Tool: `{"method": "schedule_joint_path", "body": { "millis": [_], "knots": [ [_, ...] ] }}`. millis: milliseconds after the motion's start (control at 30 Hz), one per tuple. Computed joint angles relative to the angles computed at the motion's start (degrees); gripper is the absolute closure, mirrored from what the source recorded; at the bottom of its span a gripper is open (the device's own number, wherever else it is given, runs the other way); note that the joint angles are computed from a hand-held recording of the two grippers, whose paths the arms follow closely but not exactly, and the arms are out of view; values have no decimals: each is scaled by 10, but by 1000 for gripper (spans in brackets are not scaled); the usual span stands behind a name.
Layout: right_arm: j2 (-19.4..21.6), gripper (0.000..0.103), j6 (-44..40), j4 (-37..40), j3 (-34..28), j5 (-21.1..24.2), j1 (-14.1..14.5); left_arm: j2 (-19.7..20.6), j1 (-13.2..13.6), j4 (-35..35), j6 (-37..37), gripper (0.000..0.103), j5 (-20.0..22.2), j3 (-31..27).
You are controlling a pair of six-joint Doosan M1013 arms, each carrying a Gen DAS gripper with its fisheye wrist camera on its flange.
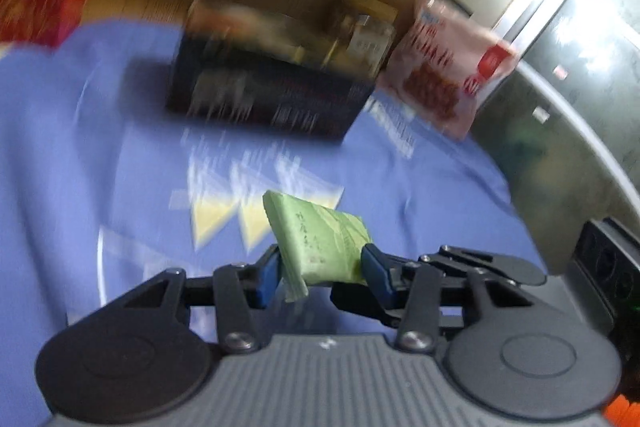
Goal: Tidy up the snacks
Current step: 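Grasp the green wrapped cake with the left gripper, then carry the green cake over the tin and release it inside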
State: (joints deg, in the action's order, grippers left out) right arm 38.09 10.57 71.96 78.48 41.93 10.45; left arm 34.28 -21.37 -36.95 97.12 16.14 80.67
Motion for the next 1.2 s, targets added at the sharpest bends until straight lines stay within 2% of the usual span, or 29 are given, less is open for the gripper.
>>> {"method": "schedule_joint_path", "body": {
  "millis": [133, 267, 433, 533, 600, 633, 667, 733, 767, 867, 967, 1067, 1133, 1200],
  "knots": [
    [10, 69, -30, 42, -34, -26, 0, 19, 4, 47, -20, 61, -14, -55],
    [41, 69, 2, 35, -104, -50, 1, 62, 12, 99, -79, 61, 4, -140],
    [98, 69, 116, -51, -217, -64, 3, 121, 20, 183, -167, 61, 48, -245],
    [125, 67, 185, -113, -267, -76, 6, 160, 21, 256, -237, 52, 79, -308],
    [135, 67, 216, -154, -277, -126, 13, 179, 19, 318, -302, 50, 107, -340],
    [135, 67, 234, -180, -275, -153, 16, 183, 20, 322, -312, 50, 112, -346],
    [134, 67, 241, -192, -270, -176, 18, 177, 21, 318, -317, 50, 99, -334],
    [125, 67, 204, -134, -247, -187, 13, 157, 22, 300, -303, 50, 55, -291],
    [118, 67, 175, -86, -231, -179, 9, 146, 20, 325, -322, 50, 40, -272],
    [92, 67, 99, 23, -179, -176, 1, 116, 9, 462, -436, 50, 11, -221],
    [69, 67, 68, 89, -133, -151, -5, 92, -7, 629, -582, 49, 29, -187],
    [49, 67, 70, 115, -93, -138, -6, 68, -28, 800, -725, 37, 57, -144],
    [35, 66, 70, 126, -65, -135, -6, 55, -40, 861, -772, 34, 72, -117],
    [24, 63, 71, 137, -41, -133, -5, 43, -48, 884, -801, 33, 75, -92]
  ]
}}
